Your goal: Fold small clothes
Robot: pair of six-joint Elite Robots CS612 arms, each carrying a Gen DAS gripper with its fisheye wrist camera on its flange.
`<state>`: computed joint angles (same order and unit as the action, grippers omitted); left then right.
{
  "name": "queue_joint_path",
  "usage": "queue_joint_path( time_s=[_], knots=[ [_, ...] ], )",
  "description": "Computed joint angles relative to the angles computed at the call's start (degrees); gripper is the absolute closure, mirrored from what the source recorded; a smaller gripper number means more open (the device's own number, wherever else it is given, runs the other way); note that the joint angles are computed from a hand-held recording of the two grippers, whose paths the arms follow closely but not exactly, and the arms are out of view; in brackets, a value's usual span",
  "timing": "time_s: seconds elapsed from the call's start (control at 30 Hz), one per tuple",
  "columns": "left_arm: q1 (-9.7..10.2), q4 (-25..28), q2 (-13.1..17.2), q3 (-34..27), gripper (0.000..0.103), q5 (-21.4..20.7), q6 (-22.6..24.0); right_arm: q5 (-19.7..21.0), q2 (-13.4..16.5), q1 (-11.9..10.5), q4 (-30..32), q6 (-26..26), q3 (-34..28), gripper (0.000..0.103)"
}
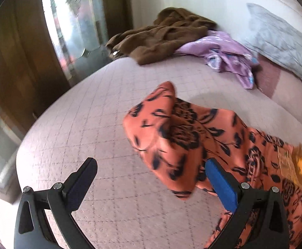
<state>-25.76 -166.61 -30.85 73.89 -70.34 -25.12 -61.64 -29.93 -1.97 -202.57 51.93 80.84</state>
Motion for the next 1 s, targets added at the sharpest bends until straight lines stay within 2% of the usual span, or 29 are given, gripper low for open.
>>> queue_joint_path(
  time_s=[0.03,0.1,0.13,0.27,0.3,0.33,0.43,0.5,0.63,0.67,0.8,0.83,0.9,1.0],
  knots=[
    [0.36,0.42,-0.23,0.19,0.000,-0.51,-1.22,-1.11,-0.36,0.35,3.31,-2.18,0.23,0.030],
    [1.26,2.38,-0.21,-0.36,0.000,-0.45,-4.64,-1.76,-0.43,1.14,8.44,-7.01,1.01,0.064],
    [1.57,3.33,-0.15,-0.60,0.000,-0.10,-6.00,-3.45,-0.51,1.84,11.48,-9.85,1.28,0.066],
    [3.13,9.97,0.07,-1.64,0.000,-0.06,-13.66,-8.36,0.26,4.01,22.14,-15.10,0.05,0.066],
    [3.57,11.63,0.09,-1.85,0.000,-0.60,-15.71,-11.31,0.54,4.94,25.64,-16.31,-1.01,0.067],
    [3.92,12.53,0.11,-1.94,0.000,-1.09,-17.17,-13.63,0.45,5.69,26.74,-17.64,-1.73,0.067],
    [5.29,13.16,-0.18,-1.46,0.000,-3.23,-22.95,-12.22,0.12,7.00,25.85,-23.46,-3.48,0.063],
    [6.08,12.40,-0.75,-0.35,0.000,-3.75,-26.97,-12.31,0.39,8.22,26.83,-27.69,-5.88,0.021],
    [6.93,9.87,-2.33,2.72,0.000,-0.91,-32.67,-9.43,2.70,9.98,28.38,-32.63,-12.51,0.019],
    [7.08,9.43,-2.68,3.33,0.000,0.15,-33.52,-8.12,3.98,10.23,28.93,-32.22,-15.10,0.019],
    [7.50,9.05,-4.00,5.51,0.000,5.56,-37.26,3.17,8.59,10.22,31.58,-26.32,-23.59,0.019],
    [7.66,9.24,-4.23,5.89,0.000,6.43,-37.74,4.75,9.66,10.41,32.51,-25.66,-25.37,0.019],
    [7.73,9.76,-4.54,6.36,0.000,7.47,-38.40,4.71,10.63,11.11,35.31,-26.51,-26.96,0.019],
    [8.11,8.46,-4.37,6.26,0.000,6.19,-36.81,3.53,12.14,12.31,38.97,-29.48,-29.22,0.019]
  ],
)
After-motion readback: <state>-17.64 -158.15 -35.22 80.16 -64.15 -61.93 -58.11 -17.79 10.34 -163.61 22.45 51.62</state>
